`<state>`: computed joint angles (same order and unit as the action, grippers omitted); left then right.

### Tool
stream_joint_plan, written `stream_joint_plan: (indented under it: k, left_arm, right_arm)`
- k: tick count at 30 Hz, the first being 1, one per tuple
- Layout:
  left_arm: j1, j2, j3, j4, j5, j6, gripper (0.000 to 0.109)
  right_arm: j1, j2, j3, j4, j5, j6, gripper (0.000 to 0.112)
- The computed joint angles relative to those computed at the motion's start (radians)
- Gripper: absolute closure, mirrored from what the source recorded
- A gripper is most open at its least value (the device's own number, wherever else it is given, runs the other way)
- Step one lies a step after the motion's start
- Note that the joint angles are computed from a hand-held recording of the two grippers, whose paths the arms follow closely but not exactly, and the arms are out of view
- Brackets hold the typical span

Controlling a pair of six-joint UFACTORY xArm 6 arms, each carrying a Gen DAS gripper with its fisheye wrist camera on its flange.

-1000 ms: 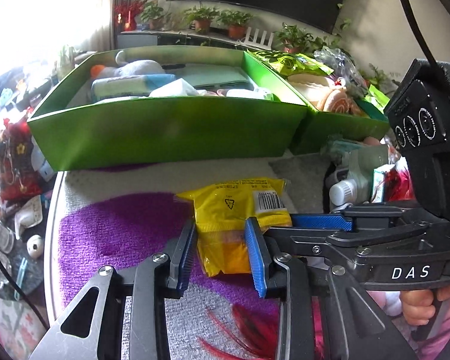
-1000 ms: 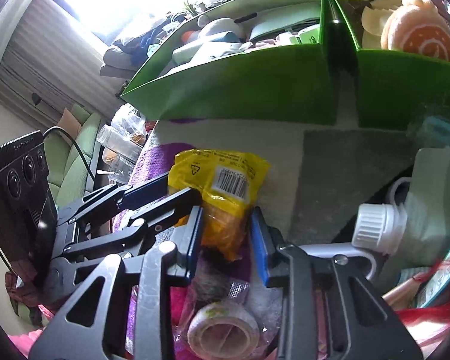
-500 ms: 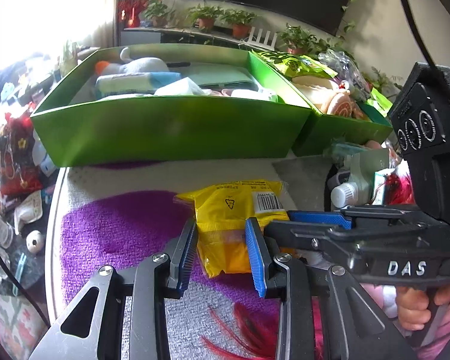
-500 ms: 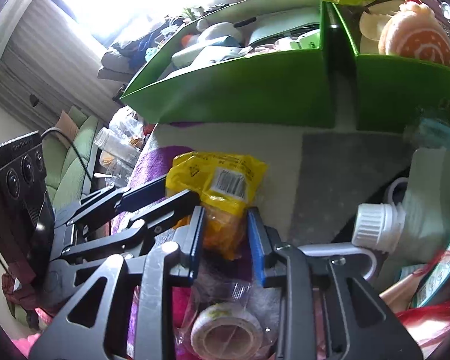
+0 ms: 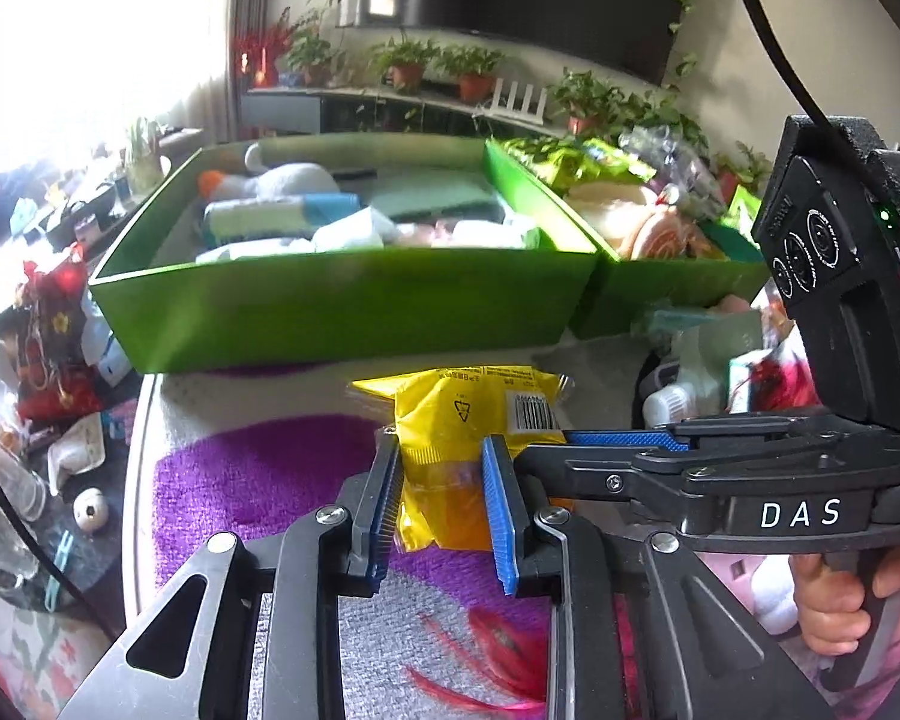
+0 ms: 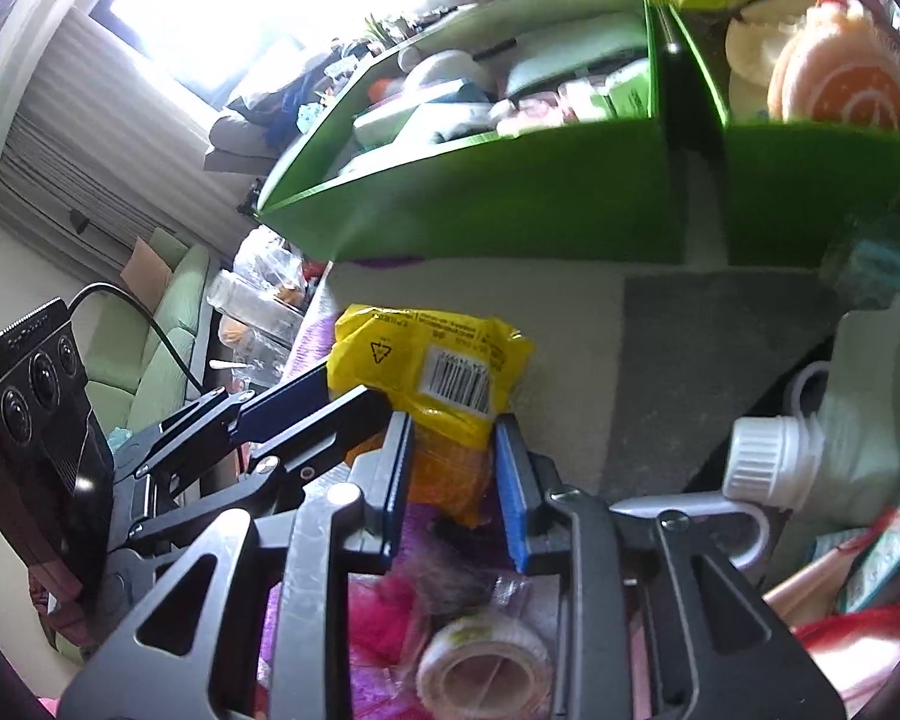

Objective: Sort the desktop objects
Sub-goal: 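Lift the yellow bag with the left gripper off the pile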

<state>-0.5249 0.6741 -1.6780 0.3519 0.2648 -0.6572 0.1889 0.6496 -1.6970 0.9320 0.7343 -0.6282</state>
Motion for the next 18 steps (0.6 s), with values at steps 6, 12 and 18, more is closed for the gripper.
stream_joint_plan:
  k: [6,12,18]
  left_arm:
    - [0.001,-0.027,0.011,0.058,-0.024,-0.057,0.084]
    - [-0.003,-0.045,-0.006,0.135,-0.023,-0.117,0.083]
    - [-0.007,-0.047,-0.037,0.108,-0.020,-0.087,0.083]
  right_arm:
    - [0.006,-0.053,0.047,0.016,-0.038,-0.018,0.084]
    - [0.004,-0.108,0.085,0.057,-0.059,-0.064,0.084]
    - [0.002,-0.141,0.091,0.043,-0.087,-0.062,0.084]
